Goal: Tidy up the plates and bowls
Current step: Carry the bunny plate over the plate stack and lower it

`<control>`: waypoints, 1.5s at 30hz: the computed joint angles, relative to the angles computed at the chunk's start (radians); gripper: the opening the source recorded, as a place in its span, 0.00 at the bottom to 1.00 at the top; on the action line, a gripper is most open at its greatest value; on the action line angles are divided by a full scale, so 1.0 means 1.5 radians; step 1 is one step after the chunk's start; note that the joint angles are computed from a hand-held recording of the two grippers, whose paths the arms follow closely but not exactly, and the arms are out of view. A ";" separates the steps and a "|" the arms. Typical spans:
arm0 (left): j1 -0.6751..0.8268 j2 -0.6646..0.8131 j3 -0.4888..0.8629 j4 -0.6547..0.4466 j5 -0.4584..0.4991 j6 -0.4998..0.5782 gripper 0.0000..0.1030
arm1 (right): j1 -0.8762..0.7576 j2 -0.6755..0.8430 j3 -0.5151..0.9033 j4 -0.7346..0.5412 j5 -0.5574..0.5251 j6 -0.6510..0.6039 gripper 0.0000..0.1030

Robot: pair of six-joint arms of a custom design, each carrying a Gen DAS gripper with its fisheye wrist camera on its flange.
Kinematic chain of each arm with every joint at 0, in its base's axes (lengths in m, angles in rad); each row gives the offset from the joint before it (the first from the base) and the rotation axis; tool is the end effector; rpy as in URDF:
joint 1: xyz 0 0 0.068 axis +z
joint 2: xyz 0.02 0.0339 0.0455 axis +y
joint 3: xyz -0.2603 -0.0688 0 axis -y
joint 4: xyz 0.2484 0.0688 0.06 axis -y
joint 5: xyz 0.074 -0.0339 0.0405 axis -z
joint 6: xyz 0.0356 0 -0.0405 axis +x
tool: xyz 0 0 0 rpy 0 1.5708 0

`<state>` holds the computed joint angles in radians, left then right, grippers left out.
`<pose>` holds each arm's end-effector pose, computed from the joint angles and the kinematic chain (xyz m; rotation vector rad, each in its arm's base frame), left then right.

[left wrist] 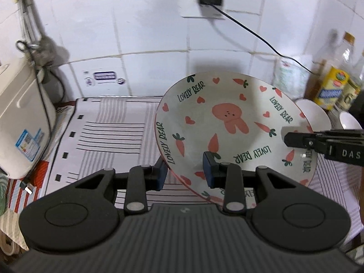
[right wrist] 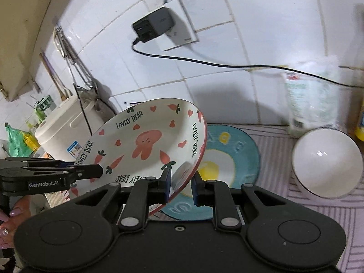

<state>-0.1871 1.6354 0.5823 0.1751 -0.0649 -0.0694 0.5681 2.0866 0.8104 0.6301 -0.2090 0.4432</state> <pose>0.2773 -0.0502 0.1028 0.1153 2.4439 -0.0342 0.3035 0.2025 0.0541 -0.2651 2.3016 0.7708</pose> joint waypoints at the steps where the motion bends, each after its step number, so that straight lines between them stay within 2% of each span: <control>1: -0.005 0.005 0.005 -0.003 0.002 0.003 0.31 | -0.004 -0.003 -0.008 0.002 -0.001 0.002 0.22; 7: -0.028 0.065 0.038 0.000 0.001 -0.001 0.31 | -0.022 0.002 -0.033 0.011 0.003 0.019 0.22; 18: -0.015 0.229 0.133 0.023 0.023 -0.027 0.31 | -0.033 0.086 0.041 -0.029 0.012 0.003 0.22; 28: -0.011 0.300 0.188 0.008 0.021 -0.050 0.32 | -0.027 0.121 0.095 -0.073 0.031 -0.020 0.23; 35: -0.017 0.326 0.212 -0.001 0.007 -0.054 0.32 | -0.004 0.109 0.115 -0.121 0.085 -0.050 0.23; 45: -0.054 0.352 0.252 -0.029 -0.083 -0.028 0.32 | 0.041 0.112 0.150 -0.176 0.193 -0.078 0.25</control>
<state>-0.2681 2.1626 0.9607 0.1321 -0.1889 -0.1106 0.6301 2.2552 1.0354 0.3662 0.0811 0.3269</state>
